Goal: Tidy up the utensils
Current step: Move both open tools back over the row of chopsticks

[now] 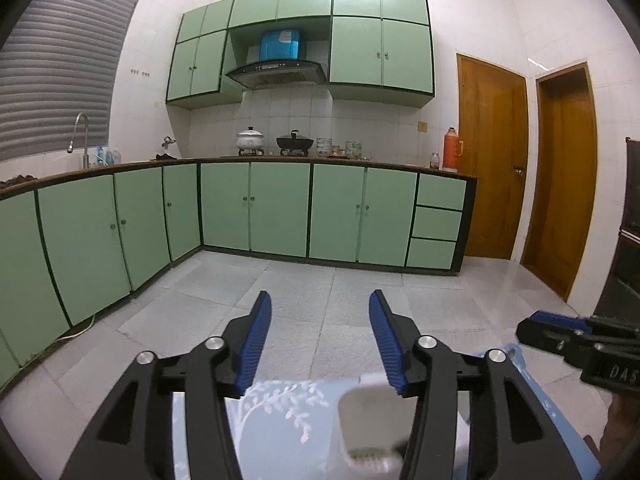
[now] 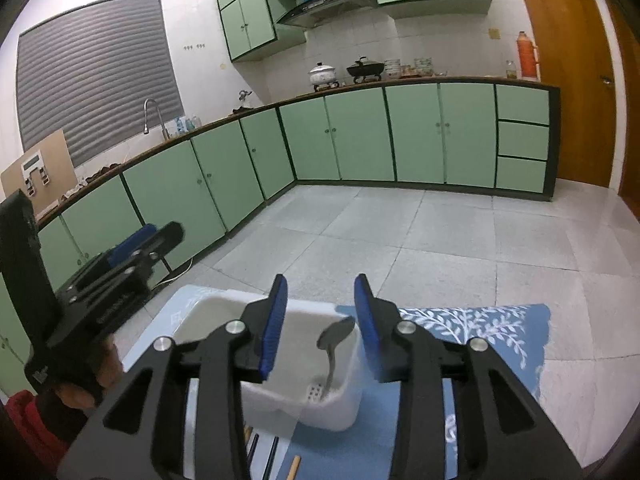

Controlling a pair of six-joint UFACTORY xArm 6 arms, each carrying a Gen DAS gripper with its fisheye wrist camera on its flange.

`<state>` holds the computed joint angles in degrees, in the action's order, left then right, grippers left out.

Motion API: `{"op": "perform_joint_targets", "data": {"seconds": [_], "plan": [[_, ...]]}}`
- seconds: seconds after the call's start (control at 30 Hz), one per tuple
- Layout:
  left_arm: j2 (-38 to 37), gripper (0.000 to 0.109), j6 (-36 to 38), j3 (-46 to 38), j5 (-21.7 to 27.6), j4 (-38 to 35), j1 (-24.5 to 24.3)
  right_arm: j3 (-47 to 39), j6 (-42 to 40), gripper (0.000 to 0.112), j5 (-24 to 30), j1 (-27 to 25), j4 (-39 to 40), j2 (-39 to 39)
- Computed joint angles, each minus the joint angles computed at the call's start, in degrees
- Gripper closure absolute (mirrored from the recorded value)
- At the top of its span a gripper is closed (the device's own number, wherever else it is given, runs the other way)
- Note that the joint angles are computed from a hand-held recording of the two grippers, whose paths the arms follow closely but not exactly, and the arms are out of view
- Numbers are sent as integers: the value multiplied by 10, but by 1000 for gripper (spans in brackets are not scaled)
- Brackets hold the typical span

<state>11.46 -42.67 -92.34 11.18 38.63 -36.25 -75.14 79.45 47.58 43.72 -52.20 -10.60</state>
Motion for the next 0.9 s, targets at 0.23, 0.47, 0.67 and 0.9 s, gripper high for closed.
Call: {"op": "perform_joint_targets", "data": {"seconds": [0.23, 0.47, 0.67, 0.9], "plan": [[-148, 45, 53, 161, 71, -50, -26, 56, 82, 54, 131, 121, -22, -64], [-295, 42, 57, 338, 144, -82, -73, 79, 171, 50, 247, 250, 18, -63], [-377, 42, 68, 437, 214, -129, -110, 76, 226, 50, 271, 315, 58, -27], [-416, 42, 96, 480, 263, -187, -135, 69, 239, 58, 260, 345, 81, 2]]}}
